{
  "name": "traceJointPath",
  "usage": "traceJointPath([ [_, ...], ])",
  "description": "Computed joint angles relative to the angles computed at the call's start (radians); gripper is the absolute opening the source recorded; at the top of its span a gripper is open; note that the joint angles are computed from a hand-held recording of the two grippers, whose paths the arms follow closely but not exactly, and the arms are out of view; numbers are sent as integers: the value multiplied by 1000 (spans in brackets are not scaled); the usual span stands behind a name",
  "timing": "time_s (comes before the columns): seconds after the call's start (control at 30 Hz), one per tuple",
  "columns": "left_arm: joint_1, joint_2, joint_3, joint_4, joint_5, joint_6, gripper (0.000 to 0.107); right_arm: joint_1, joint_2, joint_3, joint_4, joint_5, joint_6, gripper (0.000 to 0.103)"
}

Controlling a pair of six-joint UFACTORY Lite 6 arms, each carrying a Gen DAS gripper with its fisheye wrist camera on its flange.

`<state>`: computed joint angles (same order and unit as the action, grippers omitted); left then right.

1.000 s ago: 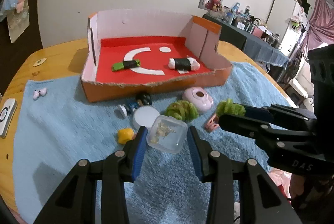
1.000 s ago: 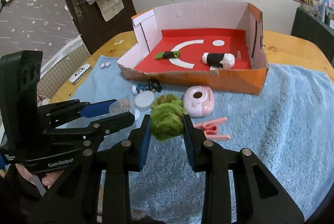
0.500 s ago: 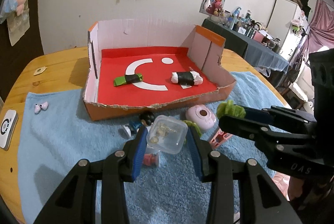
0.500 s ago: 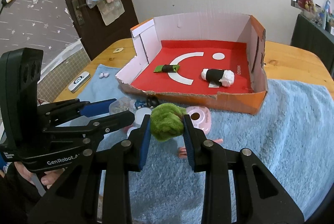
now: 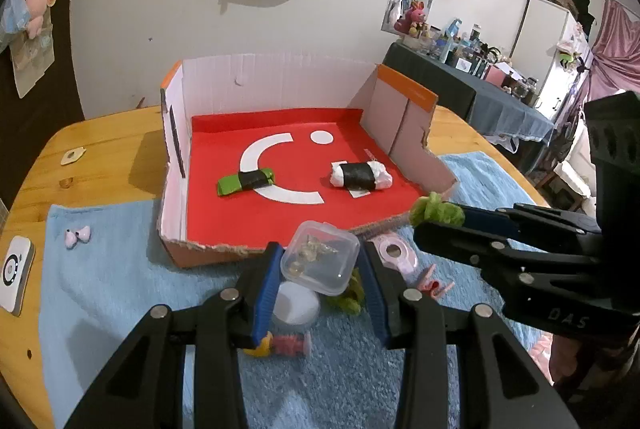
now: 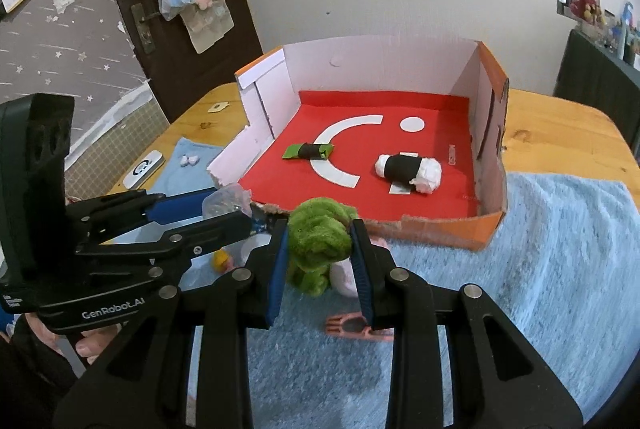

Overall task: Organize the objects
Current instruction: 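Carry the clear box and green fuzzy ball with both tools into the orange box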

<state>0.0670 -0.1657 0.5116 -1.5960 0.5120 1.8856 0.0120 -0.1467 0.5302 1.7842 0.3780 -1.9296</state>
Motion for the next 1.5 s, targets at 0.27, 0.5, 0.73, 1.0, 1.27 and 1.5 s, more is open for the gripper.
traceJointPath([
  [0.27, -27, 96, 102, 14, -34, -46, 41, -3, 96, 107, -65, 9, 60, 28],
  [0.5, -59, 171, 181, 1, -65, -52, 41, 6, 176, 199, -101, -8, 99, 28],
  [0.73, -73, 290, 285, 26, -81, -98, 41, 11, 310, 311, -178, -35, 174, 28],
  [1.0, -95, 397, 388, 81, -108, -167, 41, 20, 452, 464, -417, -69, 400, 28],
  [1.27, -113, 507, 501, 253, -145, -342, 41, 22, 585, 592, -691, -62, 659, 28],
  [1.5, -121, 605, 591, 392, -149, -483, 41, 21, 656, 668, -860, -49, 813, 28],
])
